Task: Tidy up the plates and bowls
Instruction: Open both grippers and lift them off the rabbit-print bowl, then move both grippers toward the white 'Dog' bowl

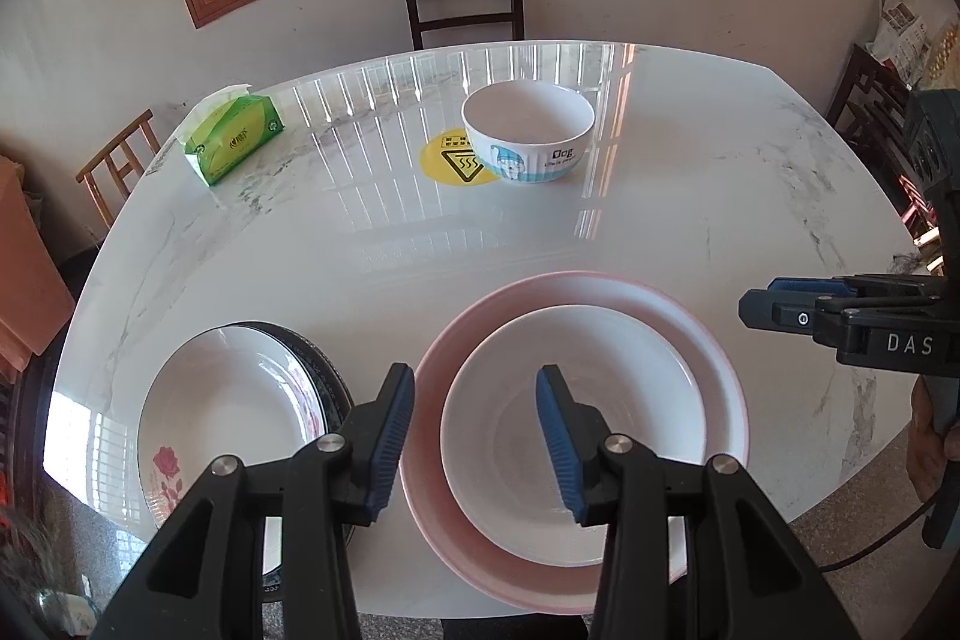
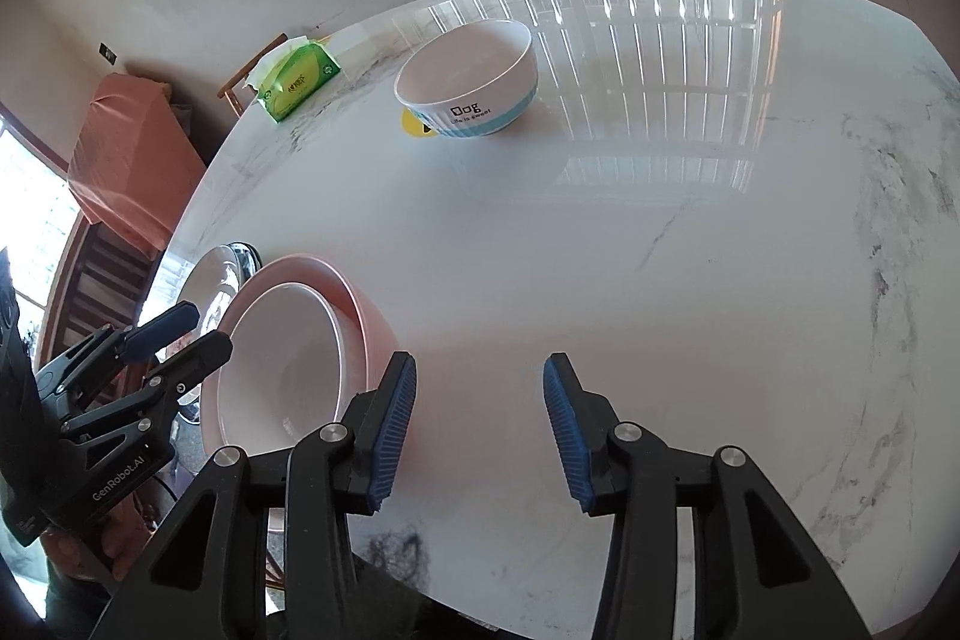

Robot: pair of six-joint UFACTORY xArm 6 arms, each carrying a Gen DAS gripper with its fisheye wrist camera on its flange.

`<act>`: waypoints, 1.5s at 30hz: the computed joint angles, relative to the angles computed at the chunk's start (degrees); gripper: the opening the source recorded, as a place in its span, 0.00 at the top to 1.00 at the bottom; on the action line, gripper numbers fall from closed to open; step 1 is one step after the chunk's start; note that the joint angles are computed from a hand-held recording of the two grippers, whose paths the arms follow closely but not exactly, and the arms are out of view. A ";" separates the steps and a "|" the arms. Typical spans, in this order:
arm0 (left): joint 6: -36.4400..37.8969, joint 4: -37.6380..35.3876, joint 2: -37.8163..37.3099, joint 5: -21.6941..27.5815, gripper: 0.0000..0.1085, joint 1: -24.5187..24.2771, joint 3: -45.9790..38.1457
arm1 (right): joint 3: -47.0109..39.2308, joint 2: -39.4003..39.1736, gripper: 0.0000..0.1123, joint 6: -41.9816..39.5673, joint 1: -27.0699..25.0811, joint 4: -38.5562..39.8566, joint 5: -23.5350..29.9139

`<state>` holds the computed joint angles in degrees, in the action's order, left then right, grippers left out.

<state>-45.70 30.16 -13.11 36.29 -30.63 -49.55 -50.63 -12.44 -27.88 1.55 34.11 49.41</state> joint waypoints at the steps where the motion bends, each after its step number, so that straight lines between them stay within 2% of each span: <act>1: 0.12 -0.01 0.50 0.00 0.60 0.18 -0.49 | -0.13 0.49 0.60 -0.37 -0.16 0.49 -0.33; 5: 0.80 -0.40 2.76 -0.03 0.60 1.03 -2.40 | -0.49 2.33 0.58 -1.71 -0.32 1.54 -3.14; 11: 6.87 -8.02 7.45 -1.02 0.60 3.72 -6.59 | -2.80 5.84 0.55 -2.85 -1.24 3.79 -5.12; 14: 9.80 -11.53 10.33 -0.51 0.60 5.10 -9.86 | -5.60 7.88 0.55 -2.59 -1.38 3.70 -4.06; 17: 15.77 -19.39 13.65 0.05 0.60 6.96 -13.74 | -9.49 10.23 0.49 -1.90 -1.01 2.06 -2.80; 19: 16.80 -21.21 15.86 0.61 0.60 8.17 -16.63 | -12.73 12.29 0.47 -1.40 -0.74 1.22 -1.79; 23: 21.15 -26.51 20.68 0.70 0.60 10.34 -22.98 | -21.64 18.45 0.45 1.08 -0.09 -0.98 1.31; 26: 24.02 -29.67 25.55 2.79 0.60 11.54 -29.73 | -29.00 23.97 0.45 3.95 0.29 -2.52 3.79; 30: 26.68 -32.07 32.43 5.93 0.59 12.60 -38.62 | -38.78 31.45 0.45 7.72 0.68 -3.31 7.10; 35: 29.19 -34.98 39.42 8.84 0.59 13.42 -47.48 | -47.34 38.28 0.45 11.17 1.51 -5.95 8.76; 41: 28.31 -32.47 45.83 13.43 0.59 13.09 -56.20 | -53.29 43.19 0.50 13.43 2.22 -8.29 10.42; 45: 28.34 -31.26 48.68 14.57 0.59 12.83 -59.86 | -55.75 45.23 0.51 13.72 2.74 -9.43 11.36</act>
<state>-17.36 -1.10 35.56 50.86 -17.80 -109.41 -106.38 32.79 -14.17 4.28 24.68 60.77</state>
